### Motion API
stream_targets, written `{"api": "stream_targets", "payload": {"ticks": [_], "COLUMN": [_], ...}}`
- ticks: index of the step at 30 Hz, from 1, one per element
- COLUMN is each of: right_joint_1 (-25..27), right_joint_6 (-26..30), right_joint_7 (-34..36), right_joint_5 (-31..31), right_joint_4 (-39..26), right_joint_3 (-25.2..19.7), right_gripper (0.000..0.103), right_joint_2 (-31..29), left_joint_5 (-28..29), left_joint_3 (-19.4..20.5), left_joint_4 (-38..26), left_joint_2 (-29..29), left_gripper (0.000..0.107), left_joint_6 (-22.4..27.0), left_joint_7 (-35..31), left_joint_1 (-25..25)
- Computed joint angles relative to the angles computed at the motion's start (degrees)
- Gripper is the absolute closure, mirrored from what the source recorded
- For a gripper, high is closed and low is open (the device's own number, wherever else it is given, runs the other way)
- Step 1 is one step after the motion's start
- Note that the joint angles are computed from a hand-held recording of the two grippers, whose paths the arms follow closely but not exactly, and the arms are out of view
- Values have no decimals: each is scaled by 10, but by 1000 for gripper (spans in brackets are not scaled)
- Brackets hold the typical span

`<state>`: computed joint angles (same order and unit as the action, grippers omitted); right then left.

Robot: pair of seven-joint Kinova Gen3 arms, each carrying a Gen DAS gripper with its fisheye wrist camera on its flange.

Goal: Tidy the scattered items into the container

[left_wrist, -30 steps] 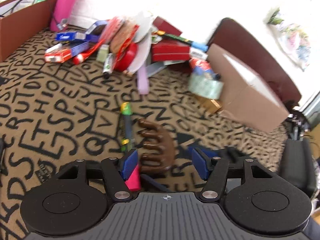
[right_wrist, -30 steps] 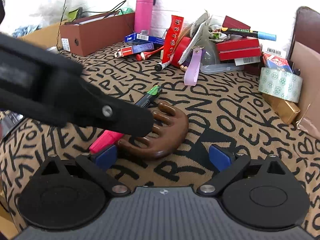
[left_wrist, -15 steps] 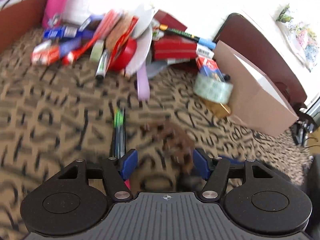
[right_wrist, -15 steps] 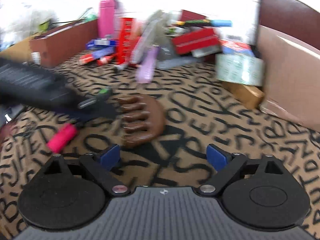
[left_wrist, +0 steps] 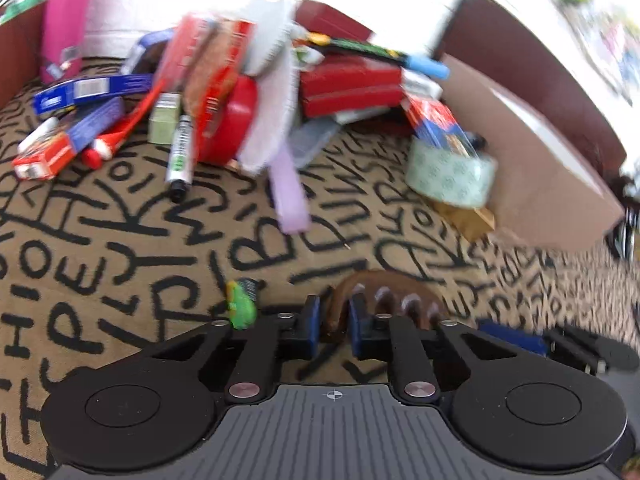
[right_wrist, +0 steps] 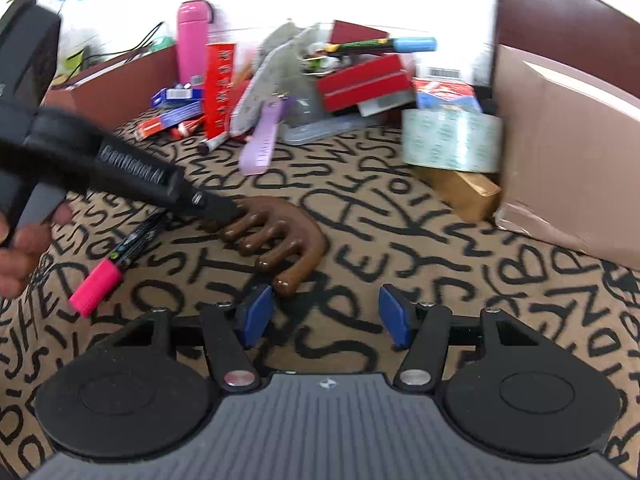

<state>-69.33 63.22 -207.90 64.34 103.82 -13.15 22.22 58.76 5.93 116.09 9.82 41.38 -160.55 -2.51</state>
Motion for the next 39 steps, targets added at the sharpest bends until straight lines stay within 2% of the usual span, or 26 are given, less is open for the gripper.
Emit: {"api": "stream_targets", "payload": {"ticks": [5, 7, 9, 11, 16, 20, 23, 25, 27, 29, 30, 34, 39], "right_joint_1": [10, 14, 17, 18, 16, 13, 6, 9, 13, 15, 15, 18, 18], "right_joint_6": [-6, -15, -25, -34, -48, -41, -17, -10, -23, -29, -20, -20, -20], "right_joint_7": [23, 29, 36, 43, 10, 12, 9, 16, 5, -10, -5, 4, 1], "right_joint_5": [-6, -3, -3, -5, -8, -11, -12, -27, -29, -30, -43, -75, -83], "right_joint_4": [-2, -1, 0, 3, 20, 17, 11, 6, 14, 19, 11, 2, -5], "right_joint_3": [-1, 0, -1, -4, -10, -15, -18, -20, -20, -21, -21, -23, -14], "right_gripper": [47, 51, 60, 62, 62, 62, 62, 61, 62, 62, 63, 64, 64], "right_joint_2": [-5, -6, -9, -15, -34, -37, -38, -38, -42, -45, -41, -45, -38], "left_joint_5": [-21, -25, -36, -47, -50, -56, -56, -54, -55, -57, -60, -73, -68], "left_joint_3": [9, 8, 5, 3, -4, -8, -14, -18, -19, -20, -21, -22, -20], "left_joint_4": [14, 16, 13, 13, 28, 40, 44, 46, 51, 54, 54, 55, 64], "left_joint_2": [-18, -21, -22, -28, -43, -58, -61, -63, -67, -70, -72, -77, -81], "left_gripper": [97, 97, 98, 99, 99, 98, 92, 79, 77, 80, 78, 81, 81], "left_joint_6": [-21, -25, -17, -10, 1, -9, -4, 3, 1, 1, 1, 10, -13], "left_joint_7": [-17, -17, -10, -9, -10, -2, -2, -7, -11, -14, -14, -13, -15], "left_joint_1": [21, 26, 28, 29, 28, 37, 37, 35, 36, 37, 38, 42, 52]}}
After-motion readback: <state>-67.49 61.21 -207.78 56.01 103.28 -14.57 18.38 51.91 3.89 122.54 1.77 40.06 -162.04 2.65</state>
